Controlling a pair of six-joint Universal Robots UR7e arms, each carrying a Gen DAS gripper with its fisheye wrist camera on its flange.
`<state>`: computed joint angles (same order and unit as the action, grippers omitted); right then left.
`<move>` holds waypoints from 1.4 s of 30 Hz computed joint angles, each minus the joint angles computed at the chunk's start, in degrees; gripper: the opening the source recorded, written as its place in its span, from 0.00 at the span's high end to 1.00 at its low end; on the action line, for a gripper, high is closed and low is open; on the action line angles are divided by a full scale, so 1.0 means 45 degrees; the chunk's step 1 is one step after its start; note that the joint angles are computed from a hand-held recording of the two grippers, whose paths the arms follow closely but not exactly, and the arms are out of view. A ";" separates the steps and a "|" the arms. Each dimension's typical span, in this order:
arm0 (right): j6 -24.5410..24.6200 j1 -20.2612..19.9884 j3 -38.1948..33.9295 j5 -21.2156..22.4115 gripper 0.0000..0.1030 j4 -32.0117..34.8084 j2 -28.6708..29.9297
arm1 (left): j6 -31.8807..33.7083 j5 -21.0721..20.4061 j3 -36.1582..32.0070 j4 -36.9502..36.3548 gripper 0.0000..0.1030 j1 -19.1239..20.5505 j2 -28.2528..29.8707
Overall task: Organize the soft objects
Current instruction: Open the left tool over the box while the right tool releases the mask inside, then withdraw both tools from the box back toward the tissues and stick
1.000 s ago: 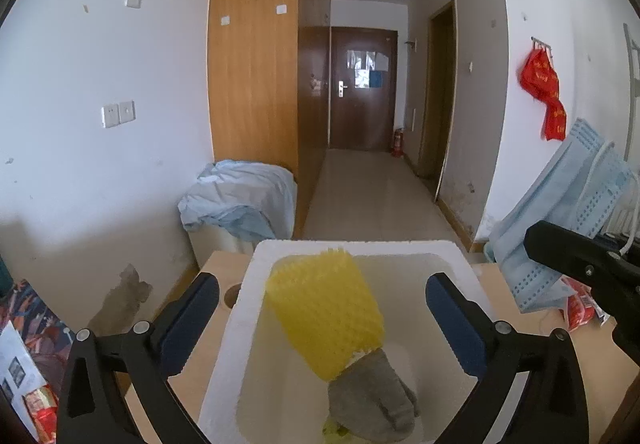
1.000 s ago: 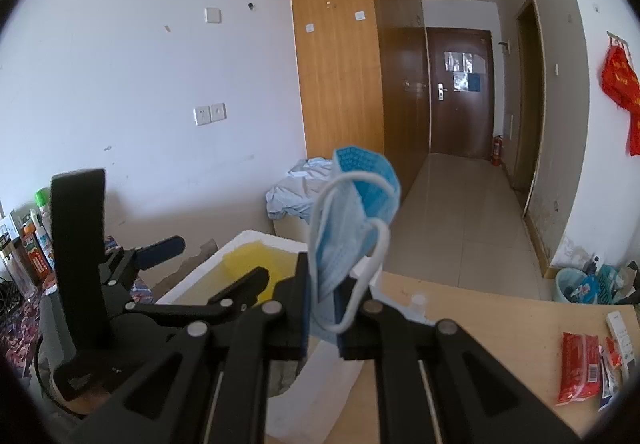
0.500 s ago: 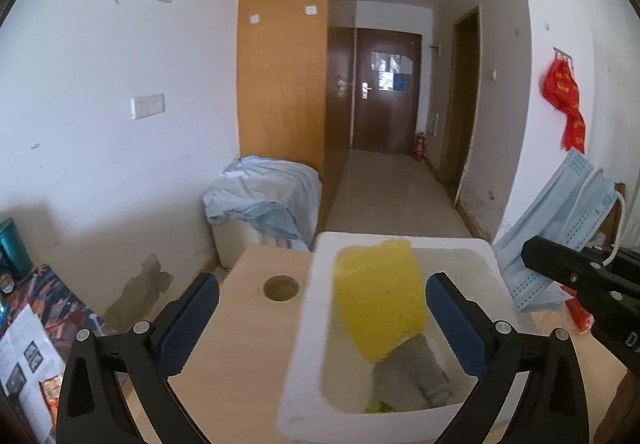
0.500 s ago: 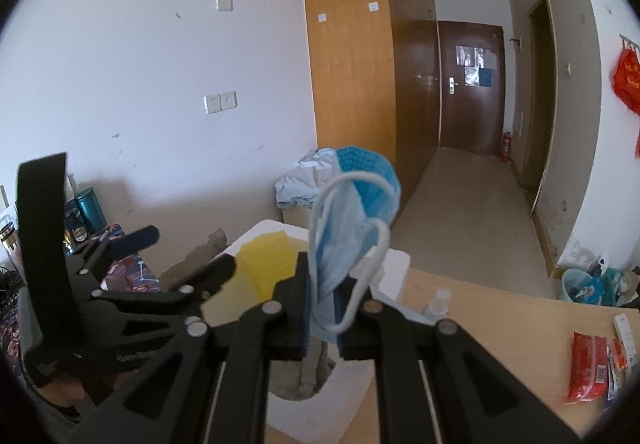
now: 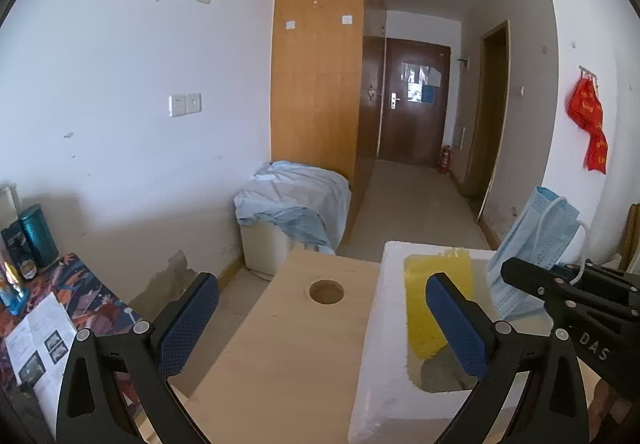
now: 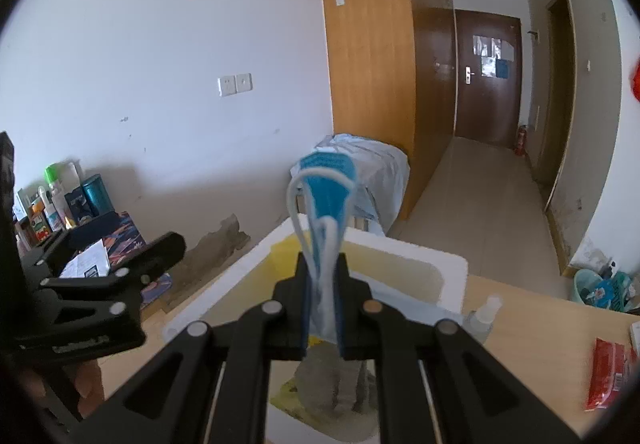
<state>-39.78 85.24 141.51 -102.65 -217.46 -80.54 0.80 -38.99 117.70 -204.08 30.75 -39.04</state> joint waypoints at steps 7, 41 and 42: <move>-0.0015 -0.0021 -0.0044 -0.0101 0.87 0.0244 0.0002 | -0.0091 0.0094 0.0158 0.0003 0.00 0.0044 -0.0162; -0.0042 0.0827 0.0470 -0.1048 0.20 -0.1217 0.0052 | -0.0280 0.0409 0.0763 -0.0309 0.00 -0.0465 -0.0749; -0.0069 0.0856 0.0517 -0.1100 0.19 -0.1253 0.0005 | -0.0328 0.0423 0.0806 -0.0280 0.00 -0.0515 -0.0771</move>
